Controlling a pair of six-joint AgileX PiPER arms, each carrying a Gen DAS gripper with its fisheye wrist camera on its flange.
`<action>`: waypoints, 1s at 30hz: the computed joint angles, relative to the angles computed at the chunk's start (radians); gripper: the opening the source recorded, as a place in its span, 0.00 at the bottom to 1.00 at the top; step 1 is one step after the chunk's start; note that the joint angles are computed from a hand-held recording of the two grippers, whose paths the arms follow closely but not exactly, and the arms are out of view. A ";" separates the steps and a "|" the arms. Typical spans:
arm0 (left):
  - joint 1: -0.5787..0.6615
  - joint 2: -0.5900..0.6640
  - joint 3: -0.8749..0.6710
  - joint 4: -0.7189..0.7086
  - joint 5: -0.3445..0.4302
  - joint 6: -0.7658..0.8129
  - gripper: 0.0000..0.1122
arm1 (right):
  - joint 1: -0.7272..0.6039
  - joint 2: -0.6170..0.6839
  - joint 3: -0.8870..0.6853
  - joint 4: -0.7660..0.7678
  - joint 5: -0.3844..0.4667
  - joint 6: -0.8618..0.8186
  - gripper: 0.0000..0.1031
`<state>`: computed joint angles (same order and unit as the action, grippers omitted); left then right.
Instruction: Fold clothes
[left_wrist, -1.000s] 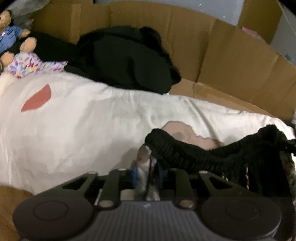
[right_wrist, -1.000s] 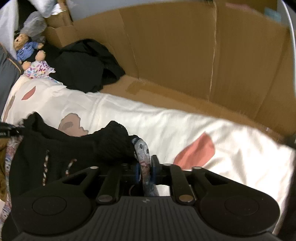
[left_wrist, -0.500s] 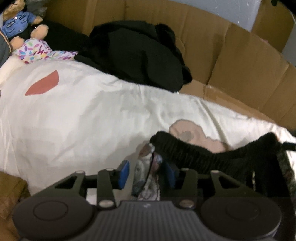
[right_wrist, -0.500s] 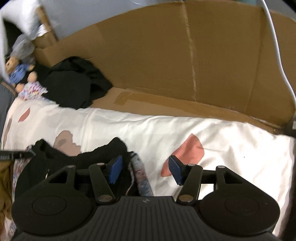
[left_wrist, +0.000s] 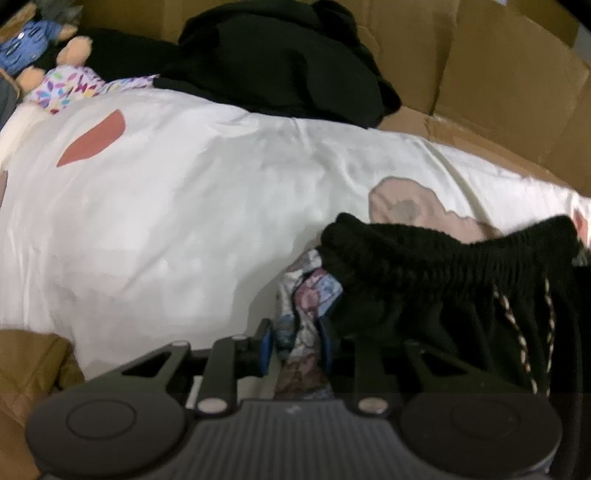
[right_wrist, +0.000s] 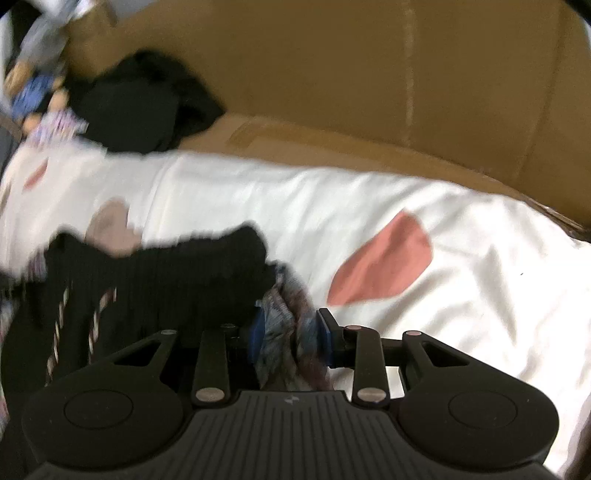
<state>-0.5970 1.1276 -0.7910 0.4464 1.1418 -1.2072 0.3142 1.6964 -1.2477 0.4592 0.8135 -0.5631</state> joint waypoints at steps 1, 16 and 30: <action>-0.014 -0.002 -0.008 0.018 0.009 -0.011 0.36 | -0.004 -0.009 0.006 0.007 -0.005 -0.009 0.34; 0.144 0.003 0.017 -0.019 -0.163 0.026 0.44 | -0.004 0.079 -0.127 0.018 0.032 0.043 0.34; 0.170 0.048 0.012 -0.098 -0.192 0.104 0.11 | -0.003 0.123 -0.148 0.040 0.118 0.033 0.19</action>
